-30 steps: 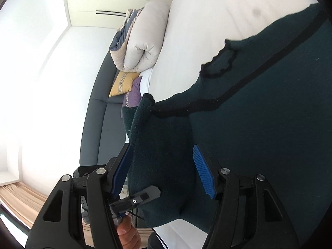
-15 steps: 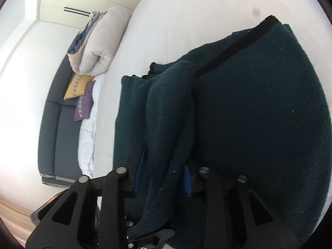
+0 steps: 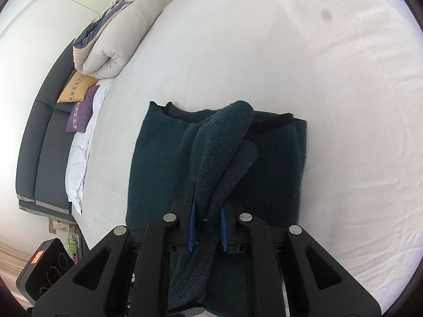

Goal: Fold small clothes

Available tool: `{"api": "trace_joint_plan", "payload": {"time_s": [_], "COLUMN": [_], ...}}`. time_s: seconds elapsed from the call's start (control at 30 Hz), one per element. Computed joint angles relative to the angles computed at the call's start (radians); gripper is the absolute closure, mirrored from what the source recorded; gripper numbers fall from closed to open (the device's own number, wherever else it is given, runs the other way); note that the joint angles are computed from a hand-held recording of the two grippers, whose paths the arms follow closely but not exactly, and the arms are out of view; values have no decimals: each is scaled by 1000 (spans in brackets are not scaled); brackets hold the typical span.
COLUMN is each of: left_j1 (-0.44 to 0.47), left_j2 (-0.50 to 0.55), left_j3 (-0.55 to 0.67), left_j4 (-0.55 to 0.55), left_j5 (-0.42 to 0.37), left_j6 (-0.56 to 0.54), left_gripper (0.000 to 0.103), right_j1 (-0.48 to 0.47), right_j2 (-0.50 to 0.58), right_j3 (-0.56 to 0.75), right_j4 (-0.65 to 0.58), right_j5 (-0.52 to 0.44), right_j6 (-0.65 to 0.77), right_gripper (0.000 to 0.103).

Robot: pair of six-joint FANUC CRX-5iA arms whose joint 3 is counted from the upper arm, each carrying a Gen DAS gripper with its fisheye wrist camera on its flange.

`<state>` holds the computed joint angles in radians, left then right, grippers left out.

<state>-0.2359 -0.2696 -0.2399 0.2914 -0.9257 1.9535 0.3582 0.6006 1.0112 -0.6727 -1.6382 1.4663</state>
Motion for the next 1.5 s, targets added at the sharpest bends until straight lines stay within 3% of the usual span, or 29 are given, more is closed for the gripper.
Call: {"api": "trace_joint_plan", "payload": {"time_s": [0.1,0.17,0.23,0.33,0.43,0.63,0.8,0.87,1.03,1.07,1.1,1.17,1.23,1.3,1.43,1.5], "left_j1": [-32,-34,-29,-29,-19,85,253,285,238,222,227,212,176,144,174,125], "left_j2": [30,54,54,-11,-128,-346,-472,-475,-379,-357,-349,-307,-241,-180,-113,-99], "left_j3": [24,9,-29,-78,-131,-159,-209,-204,-144,-132,-131,-122,-78,-36,-47,-13], "left_j4": [-13,45,124,142,123,-32,-5,1,-56,-73,-69,-82,-145,-231,-201,-273], "left_j5": [0,22,37,22,-42,-227,-291,-293,-218,-206,-203,-173,-166,-167,-148,-164], "left_j6": [21,-1,-30,-70,-119,-114,-159,-169,-135,-126,-139,-157,-159,-129,-146,-101], "left_gripper": [88,74,48,31,27,27,27,27,29,30,34,40,53,64,66,66], "right_j1": [-30,-53,-83,-115,-135,-149,-161,-152,-80,-82,-94,-119,-127,-177,-246,-298], "right_j2": [42,46,42,57,50,-53,-212,-257,-372,-381,-390,-407,-410,-388,-413,-425], "right_j3": [45,18,-33,-59,-64,-185,-371,-421,-582,-599,-619,-656,-685,-695,-719,-705], "right_j4": [-9,-13,-47,-134,-162,-197,-207,-186,-21,-16,-12,-6,29,1,-67,-154], "right_j5": [-13,6,41,62,41,29,11,13,87,98,108,137,169,150,162,142], "right_j6": [-23,-27,-26,-51,-22,58,132,140,216,213,219,218,200,207,251,272], "right_gripper": [90,90,88,85,85,85,85,85,85,92,99,100,101,101,101,100]}}
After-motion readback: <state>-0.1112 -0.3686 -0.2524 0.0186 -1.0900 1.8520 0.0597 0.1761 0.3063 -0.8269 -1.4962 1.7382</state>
